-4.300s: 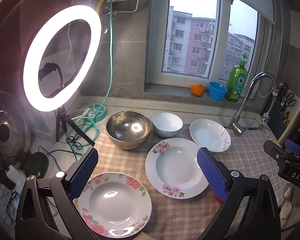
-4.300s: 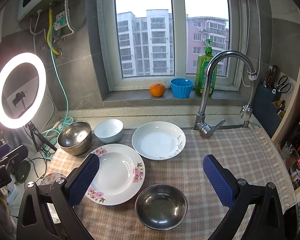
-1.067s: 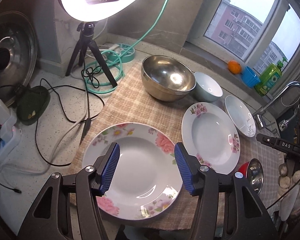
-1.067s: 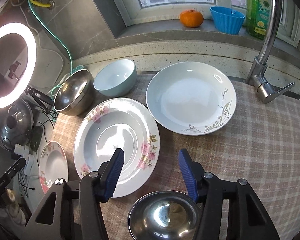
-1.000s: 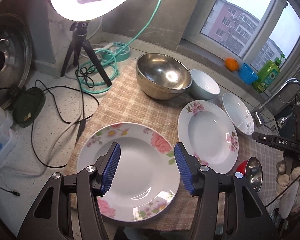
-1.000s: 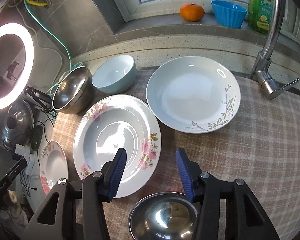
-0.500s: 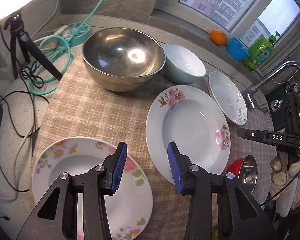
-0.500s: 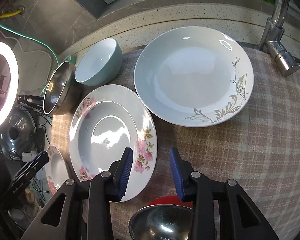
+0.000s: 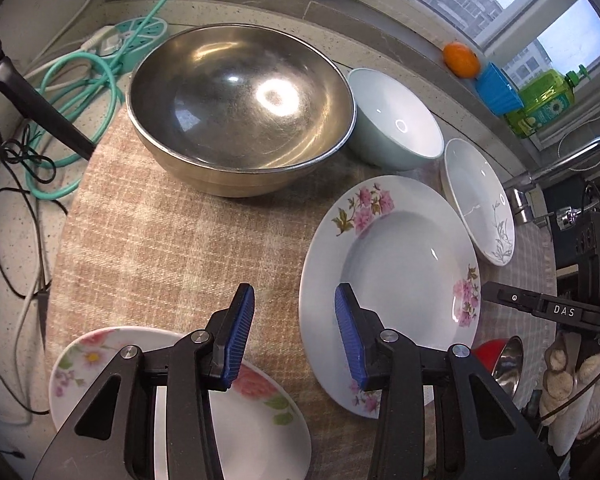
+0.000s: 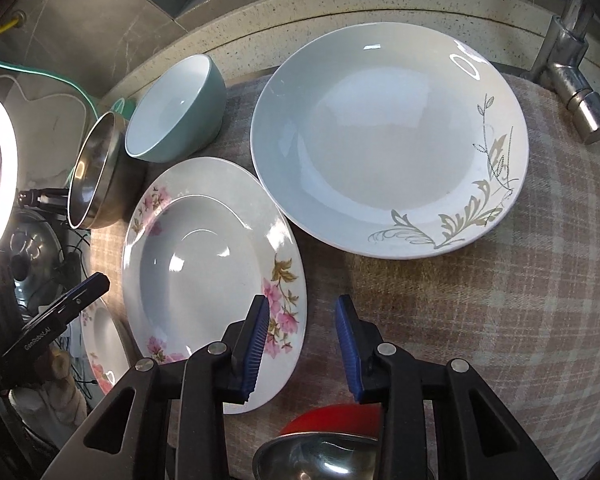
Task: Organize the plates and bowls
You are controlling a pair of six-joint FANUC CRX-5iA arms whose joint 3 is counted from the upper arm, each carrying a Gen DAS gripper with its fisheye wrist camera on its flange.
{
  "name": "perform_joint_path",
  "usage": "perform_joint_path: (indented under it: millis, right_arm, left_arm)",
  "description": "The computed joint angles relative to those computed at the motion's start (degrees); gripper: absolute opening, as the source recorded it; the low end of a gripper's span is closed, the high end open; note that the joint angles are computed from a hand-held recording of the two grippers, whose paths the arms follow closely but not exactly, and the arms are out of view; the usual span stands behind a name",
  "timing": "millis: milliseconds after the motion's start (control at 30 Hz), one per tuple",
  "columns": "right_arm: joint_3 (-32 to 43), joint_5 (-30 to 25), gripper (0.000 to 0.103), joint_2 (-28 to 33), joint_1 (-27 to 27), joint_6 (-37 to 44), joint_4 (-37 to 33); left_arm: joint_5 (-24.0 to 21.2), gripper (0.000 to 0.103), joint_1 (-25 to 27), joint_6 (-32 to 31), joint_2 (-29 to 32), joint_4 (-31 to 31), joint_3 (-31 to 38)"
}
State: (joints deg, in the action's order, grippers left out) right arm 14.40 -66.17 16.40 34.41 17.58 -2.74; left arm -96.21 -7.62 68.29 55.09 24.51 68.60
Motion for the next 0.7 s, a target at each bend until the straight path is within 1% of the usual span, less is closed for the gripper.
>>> perform_joint_path:
  millis: [33, 100, 167, 267, 333, 400, 467, 600, 700]
  right_arm:
    - [0.06, 0.1, 0.031, 0.07, -0.25, 0.0, -0.45]
    - [0.95, -0.66, 0.031, 0.53, -0.52, 0.23, -0.83]
    - [1.54, -1.25, 0.03, 0.69, 0.01, 0.98, 0.98]
    - [3.6, -3.55, 0.03, 1.31, 0.71, 2.32, 3.49]
    - [4.77, -4.3, 0.03, 1.4, 0.73, 3.99, 4.37]
    - [6.12, -4.78, 0.03, 1.68, 0.65, 6.97, 5.07]
    - [8.26, -5.58, 0.03, 2.5, 0.01, 12.02, 4.23]
    - [12.62, -7.67, 0.03, 4.92, -1.22, 23.45, 2.12]
    - [14.66, -8.72, 0.03, 6.05, -2.25, 31.17, 0.05]
  left_arm:
    - [-0.43, 0.04, 0.11, 0.54, 0.36, 0.27, 0.6]
    - [0.45, 0.038, 0.21, 0.59, -0.7, 1.38, -1.32]
    - [2.7, 0.038, 0.4, -0.69, -3.44, 1.41, -5.67]
    - [4.86, 0.038, 1.1, -1.39, -6.89, 2.94, -11.51]
    - [7.65, 0.038, 1.34, -2.01, -10.26, 3.02, -16.7]
    - [11.19, 0.038, 1.75, -1.67, -14.44, 3.41, -23.23]
    - [14.9, 0.038, 2.15, -0.05, -18.61, 4.01, -29.91]
    - [23.29, 0.038, 1.76, 5.23, -27.52, 3.6, -43.41]
    - [27.28, 0.038, 1.1, 10.92, -31.84, 3.56, -50.14]
